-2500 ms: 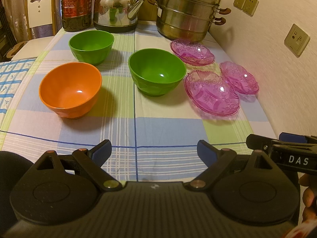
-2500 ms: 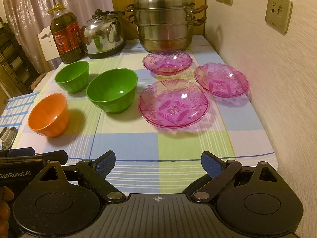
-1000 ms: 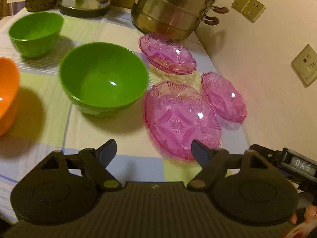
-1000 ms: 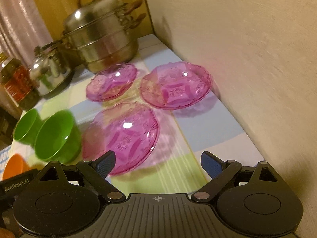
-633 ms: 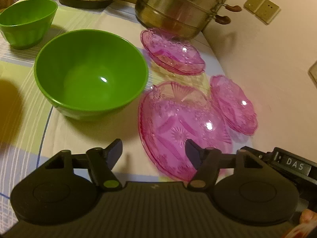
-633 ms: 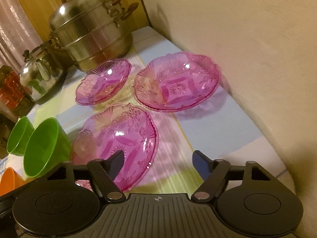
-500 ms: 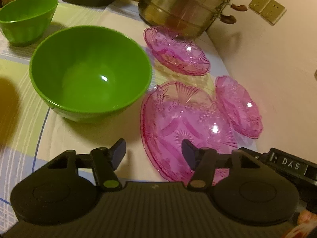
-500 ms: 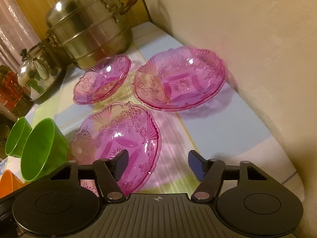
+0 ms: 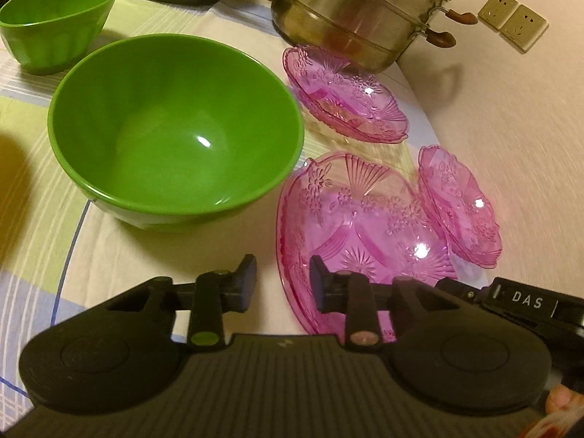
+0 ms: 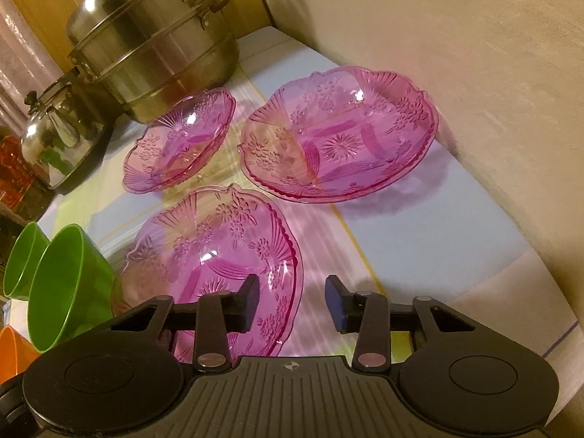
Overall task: Organize plates and bowls
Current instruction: 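Reach both grippers to the large pink glass dish and close on its rim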
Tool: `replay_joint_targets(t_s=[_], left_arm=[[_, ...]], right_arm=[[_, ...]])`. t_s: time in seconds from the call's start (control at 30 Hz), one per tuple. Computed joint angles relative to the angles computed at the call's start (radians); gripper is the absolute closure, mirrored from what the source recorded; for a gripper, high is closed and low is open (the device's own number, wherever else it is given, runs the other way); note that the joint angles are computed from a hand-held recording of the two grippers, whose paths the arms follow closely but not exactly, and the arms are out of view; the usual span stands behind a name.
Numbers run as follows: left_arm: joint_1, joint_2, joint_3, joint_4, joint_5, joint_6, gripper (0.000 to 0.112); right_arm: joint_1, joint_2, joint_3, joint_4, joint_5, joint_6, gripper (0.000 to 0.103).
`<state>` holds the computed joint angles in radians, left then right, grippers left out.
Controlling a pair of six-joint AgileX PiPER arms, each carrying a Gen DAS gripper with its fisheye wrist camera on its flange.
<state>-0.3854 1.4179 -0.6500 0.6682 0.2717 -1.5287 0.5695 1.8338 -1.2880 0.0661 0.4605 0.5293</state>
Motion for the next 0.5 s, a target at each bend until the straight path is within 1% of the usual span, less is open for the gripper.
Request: replay_joint_targets(t_s=[0.13,0.33,0.37,0.5], left_arm=[[-0.005,0.006,-0.002,0.035,0.003,-0.031,0.092],[-0.006,0.011,-0.005,0.021,-0.001,-0.011,0.099],[-0.005,0.011,-0.002,0.024,-0.007,-0.012,0.101],[-0.006,0.007,-0.003,0.007,-0.004,0.011,0.103]], right_arm=[[0.001,0.007,-0.002,-0.002,-0.005,0.001,0.073],[0.003,0.008,0.001,-0.012,-0.005,0.006,0.089],[0.004,0.008,-0.001,-0.014,-0.002,0.006,0.094],[0.007,0.004,0.002,-0.022,0.0,0.012,0.095]])
